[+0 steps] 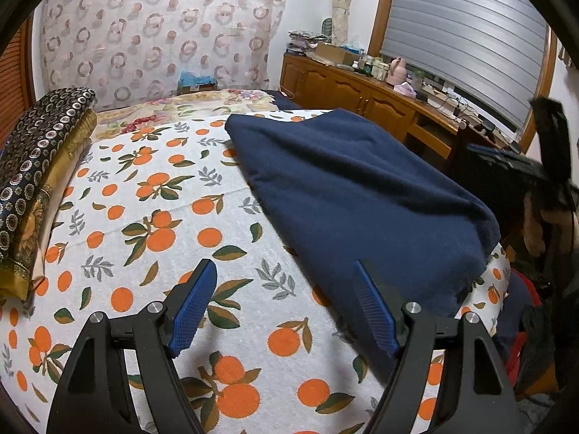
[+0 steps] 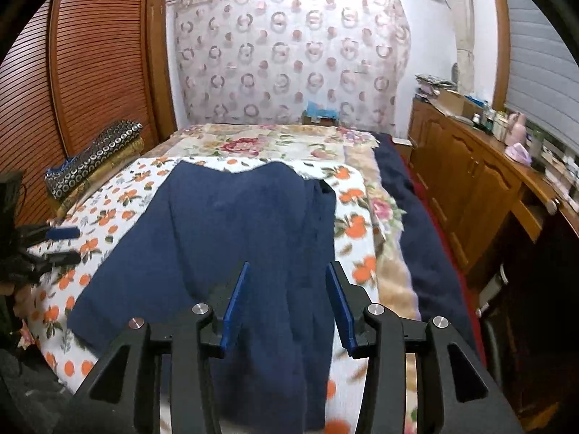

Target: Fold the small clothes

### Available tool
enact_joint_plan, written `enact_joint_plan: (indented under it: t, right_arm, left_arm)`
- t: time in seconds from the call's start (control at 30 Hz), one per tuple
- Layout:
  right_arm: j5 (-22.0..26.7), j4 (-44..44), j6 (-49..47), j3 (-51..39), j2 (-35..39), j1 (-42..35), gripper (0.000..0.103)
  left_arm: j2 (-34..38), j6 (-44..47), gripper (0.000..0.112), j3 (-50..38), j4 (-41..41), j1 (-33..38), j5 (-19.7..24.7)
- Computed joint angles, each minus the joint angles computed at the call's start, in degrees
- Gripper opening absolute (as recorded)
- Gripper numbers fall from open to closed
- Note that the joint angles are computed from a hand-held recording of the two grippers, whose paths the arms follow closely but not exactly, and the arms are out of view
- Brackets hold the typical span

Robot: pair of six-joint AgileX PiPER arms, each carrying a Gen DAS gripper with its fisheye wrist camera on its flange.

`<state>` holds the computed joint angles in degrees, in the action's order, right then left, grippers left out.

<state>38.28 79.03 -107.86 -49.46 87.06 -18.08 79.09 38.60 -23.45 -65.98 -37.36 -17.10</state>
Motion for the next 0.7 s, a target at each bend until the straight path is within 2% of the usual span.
enact_joint_plan:
  t: [0.1, 0.2, 0.33, 0.43, 0.5, 0.6, 0.63, 0.7]
  right_arm:
    - [-3.9, -2.3, 4.4, -5.8, 4.4, 5.0, 0.045]
    - [-5.7, -9.3, 14.5, -13.8, 9.6, 8.9, 0.045]
    - [-7.6, -20.4, 29.4, -23.9, 16.5, 13.1, 0.046]
    - [-5.6, -27.6, 40.2, -32.0, 21.8, 14.9, 0.046]
    - [-2.7, -29.6, 44.5, -36.8, 24.8, 15.3, 0.046]
    - [-0.8, -31.6, 47.4, -40.3, 26.8, 16.4, 0.046]
    - [-0.8, -32.6, 48.1, -40.9, 27.2, 17.1, 0.046]
    - [0.3, -35.8, 50.9, -44.0, 29.0, 18.0, 0.046]
  left_arm:
    - [-0.2, -1.3, 0.078, 0.4, 1.0, 0.4, -0.4]
    - [0.0, -1.3, 0.078, 0.8, 0.4, 0.1, -2.2]
    - [0.0, -7.0, 0.079, 1.9, 6.0, 0.7, -3.7]
    - [-0.3, -10.8, 0.092, 2.6, 9.7, 1.7, -3.8]
    - [-0.5, -12.2, 0.094, 3.0, 10.5, 1.7, -4.8]
    - [-0.7, -14.8, 0.096, 3.6, 12.6, 2.8, -5.0]
    - [-0.6, -16.0, 0.103, 3.7, 13.8, 3.3, -4.7]
    - [-0.3, -18.3, 0.103, 3.8, 16.6, 4.2, -3.9]
